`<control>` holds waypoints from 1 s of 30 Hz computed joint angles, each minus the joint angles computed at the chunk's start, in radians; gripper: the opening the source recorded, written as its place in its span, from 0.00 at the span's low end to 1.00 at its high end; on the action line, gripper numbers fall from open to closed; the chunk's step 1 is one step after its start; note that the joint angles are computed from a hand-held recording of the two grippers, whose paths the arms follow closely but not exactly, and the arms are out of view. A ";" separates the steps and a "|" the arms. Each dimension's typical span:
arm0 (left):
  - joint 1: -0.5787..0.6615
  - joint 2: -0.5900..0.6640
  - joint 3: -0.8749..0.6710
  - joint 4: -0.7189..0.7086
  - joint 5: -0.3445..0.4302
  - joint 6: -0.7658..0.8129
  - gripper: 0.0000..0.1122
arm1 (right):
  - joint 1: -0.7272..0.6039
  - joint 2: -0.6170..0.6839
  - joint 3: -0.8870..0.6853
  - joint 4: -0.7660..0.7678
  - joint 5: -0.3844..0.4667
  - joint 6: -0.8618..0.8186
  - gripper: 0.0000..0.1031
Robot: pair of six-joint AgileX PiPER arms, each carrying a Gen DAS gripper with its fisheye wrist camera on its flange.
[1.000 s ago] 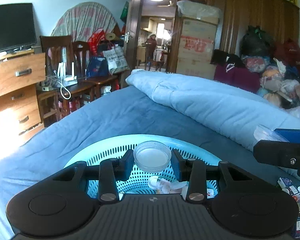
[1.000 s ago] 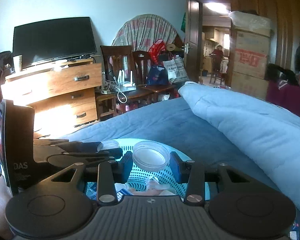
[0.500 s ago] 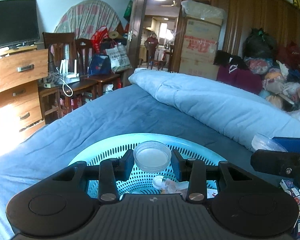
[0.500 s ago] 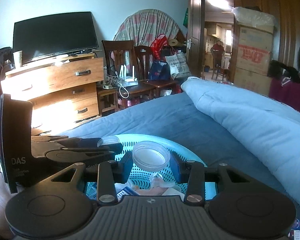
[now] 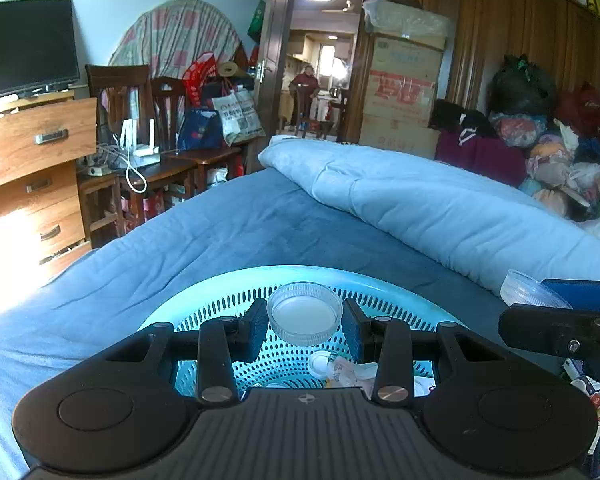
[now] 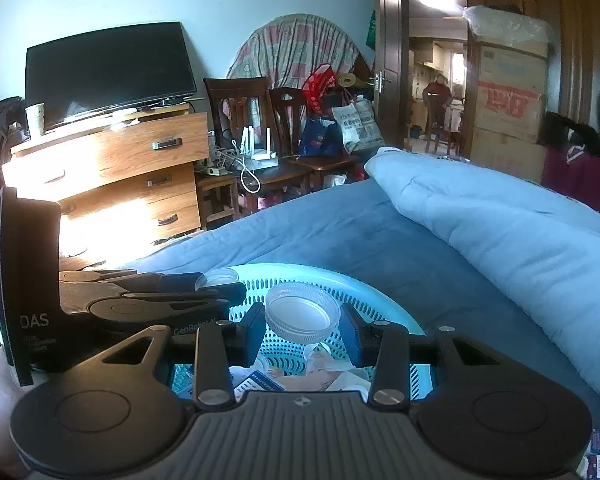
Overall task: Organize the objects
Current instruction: 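Open both grippers to drop the clear lids into the basket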
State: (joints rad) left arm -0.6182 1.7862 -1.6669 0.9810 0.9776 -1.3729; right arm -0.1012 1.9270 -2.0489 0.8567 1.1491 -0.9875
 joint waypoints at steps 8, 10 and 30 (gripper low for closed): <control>0.001 -0.003 0.024 0.045 0.020 -0.042 0.66 | 0.004 -0.013 0.045 0.001 -0.036 -0.028 0.73; 0.003 -0.007 0.026 0.040 0.016 -0.035 0.70 | -0.007 -0.008 0.046 0.015 -0.032 -0.027 0.75; -0.335 0.223 -0.052 0.153 -0.398 -0.061 0.82 | -0.610 0.224 0.520 0.195 -0.408 -0.551 1.00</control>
